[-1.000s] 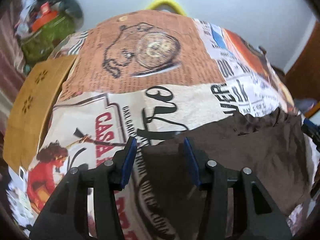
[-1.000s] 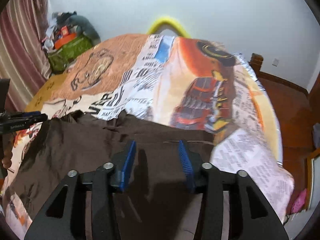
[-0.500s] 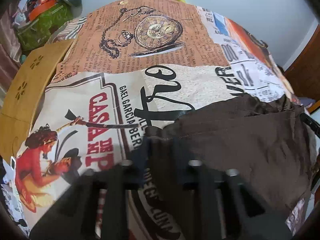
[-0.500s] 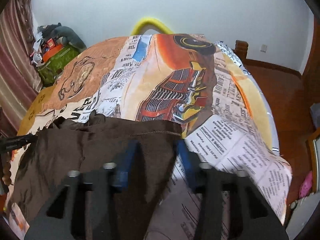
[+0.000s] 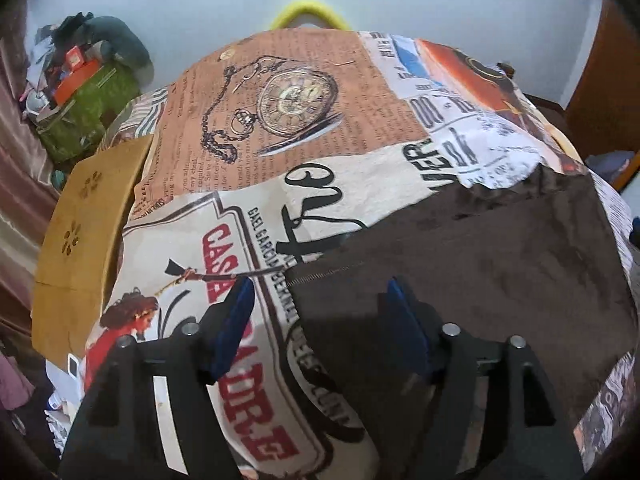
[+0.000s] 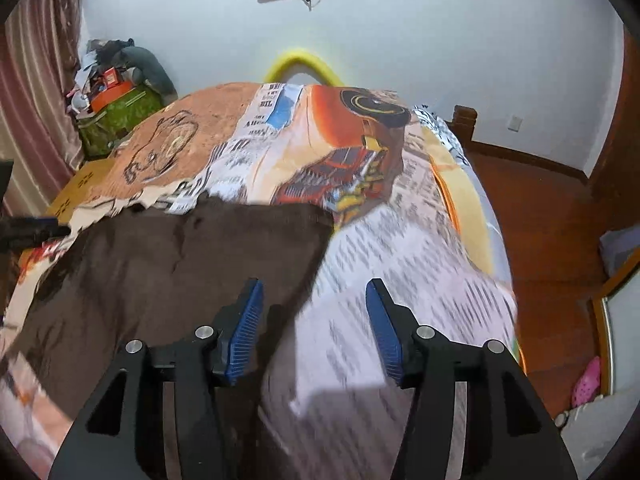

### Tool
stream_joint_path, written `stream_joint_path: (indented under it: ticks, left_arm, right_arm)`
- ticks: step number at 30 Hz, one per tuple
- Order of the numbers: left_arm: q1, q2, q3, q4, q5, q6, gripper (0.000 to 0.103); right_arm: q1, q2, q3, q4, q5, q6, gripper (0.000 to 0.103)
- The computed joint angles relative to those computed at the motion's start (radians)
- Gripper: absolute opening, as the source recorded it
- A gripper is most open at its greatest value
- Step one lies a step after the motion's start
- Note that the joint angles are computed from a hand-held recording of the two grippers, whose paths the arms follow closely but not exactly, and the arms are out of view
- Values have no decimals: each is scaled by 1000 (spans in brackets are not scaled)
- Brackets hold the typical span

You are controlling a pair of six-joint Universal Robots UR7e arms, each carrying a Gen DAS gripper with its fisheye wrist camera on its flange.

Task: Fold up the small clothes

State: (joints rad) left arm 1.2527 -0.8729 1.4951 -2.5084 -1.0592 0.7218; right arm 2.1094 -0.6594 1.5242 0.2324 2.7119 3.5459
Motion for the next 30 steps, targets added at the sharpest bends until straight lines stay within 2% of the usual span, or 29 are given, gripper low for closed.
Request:
stream_joint_path:
  ticks: [5, 6, 7, 9, 13, 17, 18, 21, 22, 23, 25, 30]
  left_arm:
    - [-6, -17, 19, 53, 2, -8, 69]
    - [-9, -14, 21, 53, 8, 3, 73]
    - [-11, -8, 17, 66, 10, 13, 81]
    - [-11, 12, 3, 69, 15, 32, 88]
    - [0, 78, -61, 88, 39, -16, 88]
    - [19, 131, -143, 147, -18, -75, 88]
    - [22, 140, -158, 160, -32, -81, 85]
    - [31, 165, -204, 240, -82, -100, 56]
    - [33, 163, -202, 238, -98, -106, 45]
    - [32, 159, -194, 231, -106, -108, 41]
    - [24, 144, -150, 173, -83, -85, 26]
    - [24, 113, -117, 156, -66, -90, 18]
  right_arm:
    - [47, 25, 25, 63, -18, 139, 54]
    - [55, 31, 28, 72, -19, 163, 54]
    - [65, 39, 34, 84, -19, 195, 54]
    - [80, 57, 34, 109, -11, 256, 55]
    - [93, 70, 55, 110, -16, 352, 56]
    - [89, 65, 77, 89, -30, 406, 56]
    - [90, 65, 81, 88, -33, 422, 56]
    - [96, 68, 89, 88, -26, 459, 56]
    - [98, 71, 87, 94, -23, 471, 56]
    - [101, 74, 85, 103, -24, 489, 56]
    - [107, 75, 84, 107, -32, 507, 56]
    - [126, 75, 83, 57, -58, 464, 56]
